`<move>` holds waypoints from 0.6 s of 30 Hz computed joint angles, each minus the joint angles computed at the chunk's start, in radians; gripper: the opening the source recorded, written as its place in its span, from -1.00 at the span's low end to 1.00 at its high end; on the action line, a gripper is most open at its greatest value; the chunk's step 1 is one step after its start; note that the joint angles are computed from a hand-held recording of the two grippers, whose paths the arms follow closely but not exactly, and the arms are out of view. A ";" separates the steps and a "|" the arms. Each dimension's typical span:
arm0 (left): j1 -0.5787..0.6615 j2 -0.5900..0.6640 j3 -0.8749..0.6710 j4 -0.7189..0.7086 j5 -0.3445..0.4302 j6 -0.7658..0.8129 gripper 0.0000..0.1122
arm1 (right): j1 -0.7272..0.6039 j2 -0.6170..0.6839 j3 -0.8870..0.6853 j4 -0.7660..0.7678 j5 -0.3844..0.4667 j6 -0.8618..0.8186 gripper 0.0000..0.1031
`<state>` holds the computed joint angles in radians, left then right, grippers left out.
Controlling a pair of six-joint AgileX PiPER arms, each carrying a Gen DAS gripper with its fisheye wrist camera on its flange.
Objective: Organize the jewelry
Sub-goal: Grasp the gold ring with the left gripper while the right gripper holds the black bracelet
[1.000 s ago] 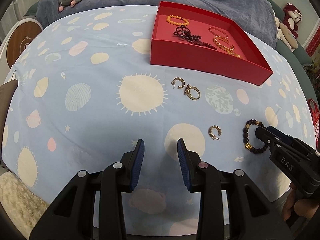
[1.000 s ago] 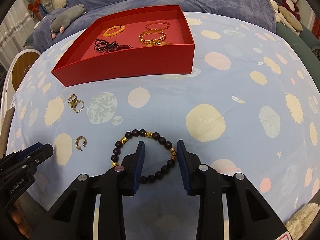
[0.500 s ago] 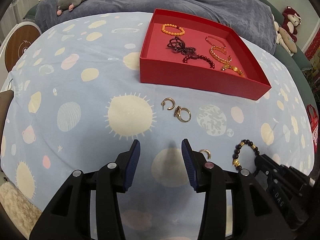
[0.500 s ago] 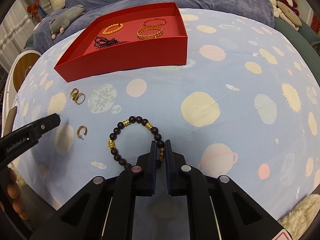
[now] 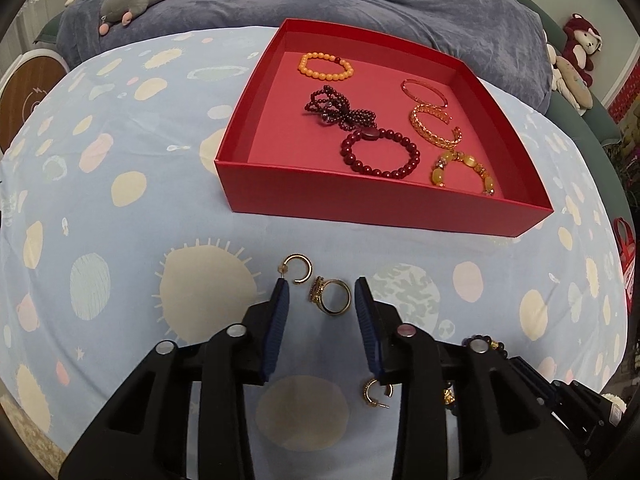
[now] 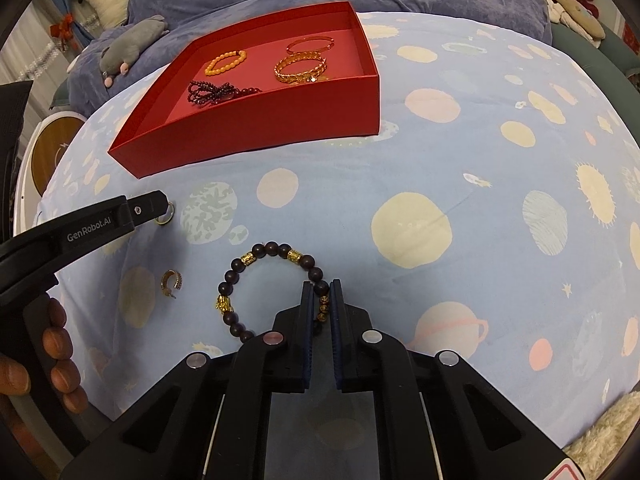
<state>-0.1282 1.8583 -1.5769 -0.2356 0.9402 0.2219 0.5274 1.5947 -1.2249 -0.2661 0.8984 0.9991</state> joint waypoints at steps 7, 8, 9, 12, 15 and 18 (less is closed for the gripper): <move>0.015 -0.009 0.042 -0.029 -0.031 0.052 -0.84 | -0.005 0.006 -0.005 0.003 -0.006 -0.004 -0.84; 0.018 -0.013 0.048 -0.035 -0.036 0.058 -0.85 | -0.006 0.006 -0.005 0.004 -0.006 -0.004 -0.84; 0.021 -0.019 0.054 -0.040 -0.039 0.061 -0.85 | -0.006 0.005 -0.004 0.005 -0.006 -0.003 -0.84; 0.037 -0.031 0.062 -0.063 -0.028 0.076 -0.86 | -0.003 0.001 -0.005 0.003 -0.003 0.007 -0.84; 0.052 -0.050 0.074 -0.073 -0.020 0.088 -0.86 | 0.005 -0.007 -0.011 -0.005 0.002 0.013 -0.85; 0.070 -0.069 0.084 -0.079 -0.008 0.094 -0.86 | 0.015 -0.018 -0.021 -0.016 0.012 0.019 -0.87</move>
<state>-0.0584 1.7889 -1.4930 -0.3146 0.9323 0.3162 0.5429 1.5763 -1.2460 -0.2823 0.9105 1.0177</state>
